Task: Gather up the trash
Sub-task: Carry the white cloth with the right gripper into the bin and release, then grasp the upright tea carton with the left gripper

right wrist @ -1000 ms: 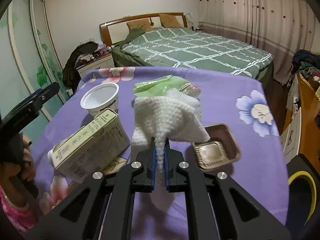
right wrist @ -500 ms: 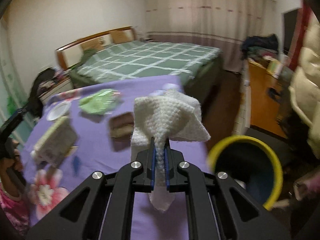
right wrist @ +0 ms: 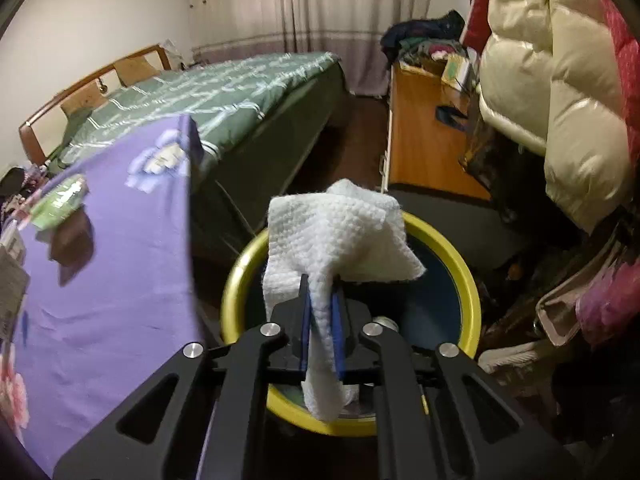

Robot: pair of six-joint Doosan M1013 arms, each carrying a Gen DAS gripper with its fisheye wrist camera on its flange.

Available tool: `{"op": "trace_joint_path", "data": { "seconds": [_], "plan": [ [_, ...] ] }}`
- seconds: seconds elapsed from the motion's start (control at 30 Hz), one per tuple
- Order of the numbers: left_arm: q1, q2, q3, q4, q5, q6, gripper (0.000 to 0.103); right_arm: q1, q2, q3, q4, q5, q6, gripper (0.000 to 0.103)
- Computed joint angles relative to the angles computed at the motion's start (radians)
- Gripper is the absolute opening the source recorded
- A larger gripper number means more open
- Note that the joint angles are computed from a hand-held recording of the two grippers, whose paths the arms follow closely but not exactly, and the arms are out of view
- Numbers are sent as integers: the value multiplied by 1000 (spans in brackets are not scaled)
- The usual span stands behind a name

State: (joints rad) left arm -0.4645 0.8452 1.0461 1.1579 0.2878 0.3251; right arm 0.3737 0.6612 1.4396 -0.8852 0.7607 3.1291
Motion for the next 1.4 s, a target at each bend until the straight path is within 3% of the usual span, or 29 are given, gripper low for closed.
{"op": "trace_joint_path", "data": {
  "seconds": [0.17, 0.3, 0.4, 0.47, 0.73, 0.9, 1.2, 1.4],
  "plan": [
    [-22, -46, 68, -11, -30, 24, 89, -12, -4, 27, 5, -11, 31, 33],
    [-32, -69, 102, -132, -56, 149, 89, -11, -14, 38, -15, -54, 60, 34],
    [-36, -76, 117, -342, -69, 354, 89, 8, -13, 22, -67, -81, 56, 36],
    [-40, -73, 118, -406, -58, 421, 89, 18, -9, 5, -91, -109, 44, 38],
    [-25, -29, 62, -692, 18, 688, 89, 51, 61, -132, 1, -196, -191, 39],
    [-12, -3, 21, -877, 45, 866, 77, 65, 112, -215, 118, -206, -362, 39],
    [-2, 40, -50, -1060, 99, 1047, 58, 66, 150, -263, 243, -202, -499, 39],
    [-5, 65, -89, -1068, 152, 1064, 43, 64, 158, -279, 292, -192, -554, 40]
  ]
}}
